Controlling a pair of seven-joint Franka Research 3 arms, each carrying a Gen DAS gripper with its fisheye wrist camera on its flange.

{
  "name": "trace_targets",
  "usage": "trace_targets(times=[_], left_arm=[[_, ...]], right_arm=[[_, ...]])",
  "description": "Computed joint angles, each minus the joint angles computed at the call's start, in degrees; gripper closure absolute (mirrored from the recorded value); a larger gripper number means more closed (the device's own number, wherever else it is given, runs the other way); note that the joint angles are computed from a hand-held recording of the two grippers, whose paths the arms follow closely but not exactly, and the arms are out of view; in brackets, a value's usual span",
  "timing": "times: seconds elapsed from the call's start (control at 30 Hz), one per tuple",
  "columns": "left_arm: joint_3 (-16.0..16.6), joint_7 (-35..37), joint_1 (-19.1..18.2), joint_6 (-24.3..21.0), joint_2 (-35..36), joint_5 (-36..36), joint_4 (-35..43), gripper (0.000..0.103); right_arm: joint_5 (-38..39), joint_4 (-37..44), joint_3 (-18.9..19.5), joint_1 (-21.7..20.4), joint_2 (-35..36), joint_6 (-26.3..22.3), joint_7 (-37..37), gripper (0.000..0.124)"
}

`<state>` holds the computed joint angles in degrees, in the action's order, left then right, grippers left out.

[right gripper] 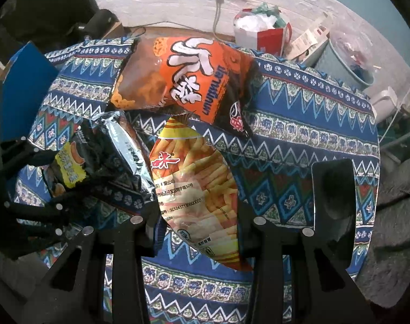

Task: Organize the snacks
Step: 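Lift the black bag with the left tool while the right tool lifts the chip bag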

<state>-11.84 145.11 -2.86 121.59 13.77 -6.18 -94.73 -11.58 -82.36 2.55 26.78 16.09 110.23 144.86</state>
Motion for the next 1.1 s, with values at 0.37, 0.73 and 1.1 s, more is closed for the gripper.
trace_targets(times=[0.37, 0.73, 1.1], left_arm=[[1.12, 2.00, 2.09, -1.23, -1.80, -4.02, 2.56, 0.047], [0.86, 1.29, 5.04, -5.33, 3.07, -6.61, 14.47, 0.047], [1.14, 0.64, 7.65, -6.85, 4.05, -10.32, 20.04, 0.047]], right_arm=[[-2.84, 5.81, -0.24, 1.83, 2.09, -1.84, -0.33, 0.086], [-5.31, 15.22, -1.06, 4.70, 6.30, -3.33, -2.42, 0.086], [-5.50, 28.73, -3.03, 7.21, 13.67, -5.69, -5.11, 0.086]])
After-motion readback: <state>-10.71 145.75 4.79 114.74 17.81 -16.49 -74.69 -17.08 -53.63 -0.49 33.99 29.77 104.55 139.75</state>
